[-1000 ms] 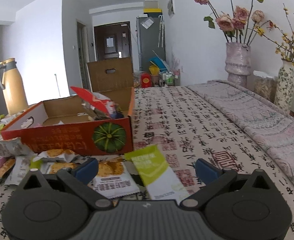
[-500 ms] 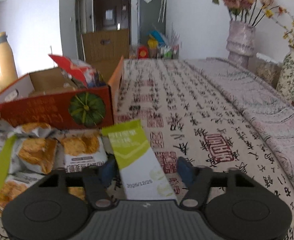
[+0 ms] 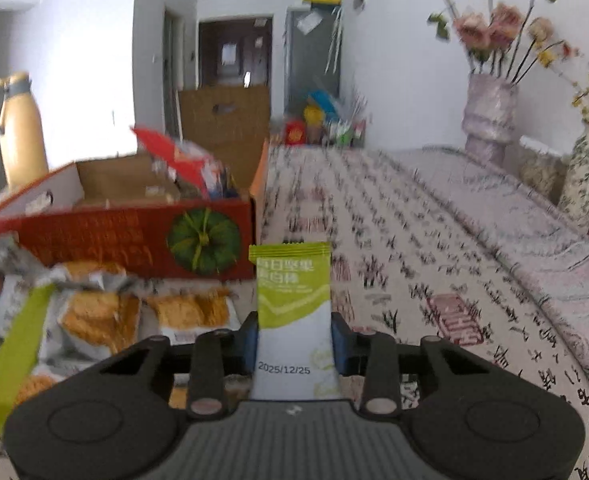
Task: Organize snacks
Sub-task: 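Grasp the pink packet with the left gripper while the right holds the green packet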
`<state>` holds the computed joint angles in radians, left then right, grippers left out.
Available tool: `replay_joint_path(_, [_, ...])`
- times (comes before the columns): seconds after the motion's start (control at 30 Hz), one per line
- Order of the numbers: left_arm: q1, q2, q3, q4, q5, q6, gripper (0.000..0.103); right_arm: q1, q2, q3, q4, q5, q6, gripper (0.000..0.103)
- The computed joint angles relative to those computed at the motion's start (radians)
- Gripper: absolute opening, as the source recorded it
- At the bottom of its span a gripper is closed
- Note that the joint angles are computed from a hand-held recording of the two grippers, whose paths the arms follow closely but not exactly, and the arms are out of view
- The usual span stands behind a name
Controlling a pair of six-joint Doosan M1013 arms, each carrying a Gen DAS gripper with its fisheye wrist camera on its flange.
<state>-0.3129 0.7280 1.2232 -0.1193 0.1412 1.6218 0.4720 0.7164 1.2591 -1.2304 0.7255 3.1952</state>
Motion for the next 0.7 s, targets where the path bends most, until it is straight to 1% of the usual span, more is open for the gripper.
replay_joint_path(0.1, [-0.001, -0.001, 0.001, 0.022, -0.001, -0.022, 0.103, 0.010, -0.002, 0.013, -0.090, 0.012, 0.101, 0.035])
replay_joint_path(0.2, [-0.001, -0.002, 0.002, 0.072, 0.001, -0.076, 0.103, 0.016, -0.005, 0.023, -0.139, 0.016, 0.144, 0.035])
replay_joint_path(0.23, [-0.001, -0.003, 0.001, 0.063, 0.004, -0.066, 0.103, 0.016, -0.006, 0.026, -0.150, 0.015, 0.152, 0.035])
replay_joint_path(0.3, [0.002, -0.004, -0.005, -0.043, 0.026, 0.050, 0.103, 0.015, -0.008, 0.029, -0.149, 0.010, 0.153, 0.035])
replay_joint_path(0.4, [0.009, -0.003, -0.021, -0.107, 0.069, 0.132, 0.103, 0.014, -0.010, 0.034, -0.152, 0.002, 0.165, 0.035])
replay_joint_path(0.43, [0.010, -0.002, -0.025, -0.087, 0.075, 0.118, 0.103, 0.013, -0.010, 0.035, -0.149, -0.003, 0.167, 0.035])
replay_joint_path(0.5, [0.011, -0.001, -0.034, 0.026, 0.082, 0.027, 0.103, 0.012, -0.011, 0.038, -0.143, -0.012, 0.170, 0.035])
replay_joint_path(0.57, [0.015, 0.003, -0.048, 0.100, 0.099, -0.033, 0.103, 0.012, -0.012, 0.042, -0.148, -0.017, 0.183, 0.035])
replay_joint_path(0.63, [0.018, 0.014, -0.076, 0.198, 0.143, -0.116, 0.103, 0.011, -0.012, 0.044, -0.144, -0.021, 0.185, 0.035])
replay_joint_path(0.7, [0.017, 0.033, -0.120, 0.308, 0.206, -0.208, 0.103, 0.011, -0.012, 0.044, -0.140, -0.024, 0.183, 0.035])
